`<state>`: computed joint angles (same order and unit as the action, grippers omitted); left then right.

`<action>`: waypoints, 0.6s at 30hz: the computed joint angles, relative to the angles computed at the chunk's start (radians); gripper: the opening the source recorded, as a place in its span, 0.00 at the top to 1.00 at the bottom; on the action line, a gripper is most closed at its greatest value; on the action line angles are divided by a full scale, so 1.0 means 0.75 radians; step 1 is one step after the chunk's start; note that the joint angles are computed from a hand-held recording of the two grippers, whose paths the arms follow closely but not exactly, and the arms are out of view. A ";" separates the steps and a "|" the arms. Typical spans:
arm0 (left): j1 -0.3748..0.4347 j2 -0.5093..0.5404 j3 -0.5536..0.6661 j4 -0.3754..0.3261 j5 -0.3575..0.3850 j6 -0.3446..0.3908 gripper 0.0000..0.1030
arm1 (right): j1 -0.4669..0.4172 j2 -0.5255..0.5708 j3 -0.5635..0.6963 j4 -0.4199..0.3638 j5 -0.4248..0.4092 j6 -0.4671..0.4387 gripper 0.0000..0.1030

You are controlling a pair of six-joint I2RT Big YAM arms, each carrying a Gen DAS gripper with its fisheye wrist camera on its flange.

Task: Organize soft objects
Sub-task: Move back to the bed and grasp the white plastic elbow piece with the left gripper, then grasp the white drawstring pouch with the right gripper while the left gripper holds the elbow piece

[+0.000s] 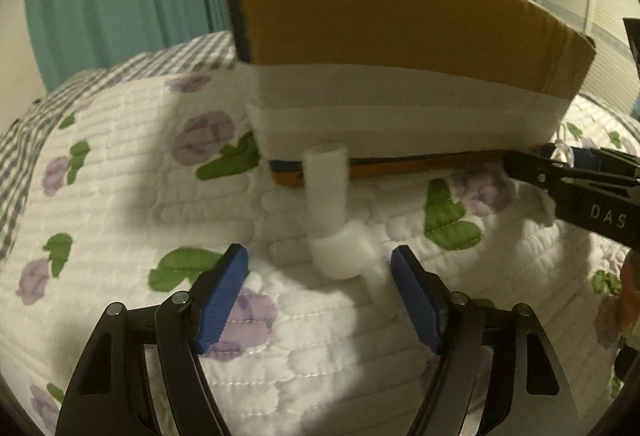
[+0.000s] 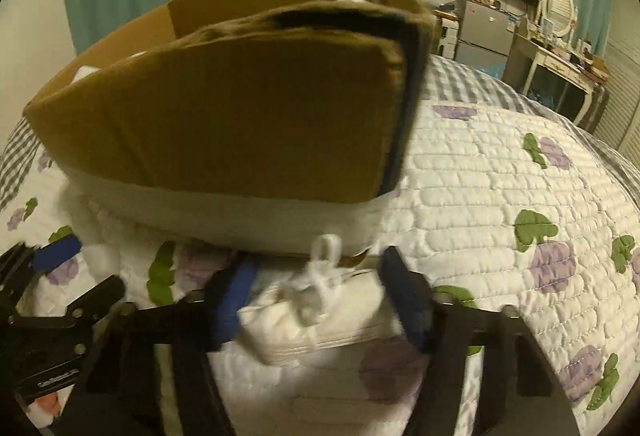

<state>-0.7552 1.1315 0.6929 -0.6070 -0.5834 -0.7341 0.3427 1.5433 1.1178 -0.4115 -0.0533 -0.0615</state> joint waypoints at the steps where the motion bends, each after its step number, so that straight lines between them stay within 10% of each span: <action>1: -0.011 0.001 0.001 0.003 -0.008 0.006 0.47 | -0.005 0.010 0.012 -0.003 -0.006 -0.009 0.46; 5: -0.060 -0.021 -0.010 0.031 0.011 0.017 0.68 | -0.055 0.024 0.028 -0.009 -0.063 -0.014 0.47; 18: -0.233 -0.159 0.039 -0.218 -0.129 -0.111 0.72 | -0.198 -0.070 0.034 -0.032 -0.216 -0.116 0.49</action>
<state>-0.9301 1.0120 0.7220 -0.7707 -0.6804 -0.8171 0.1942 1.4909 1.1432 -0.4358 -0.2152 -0.1483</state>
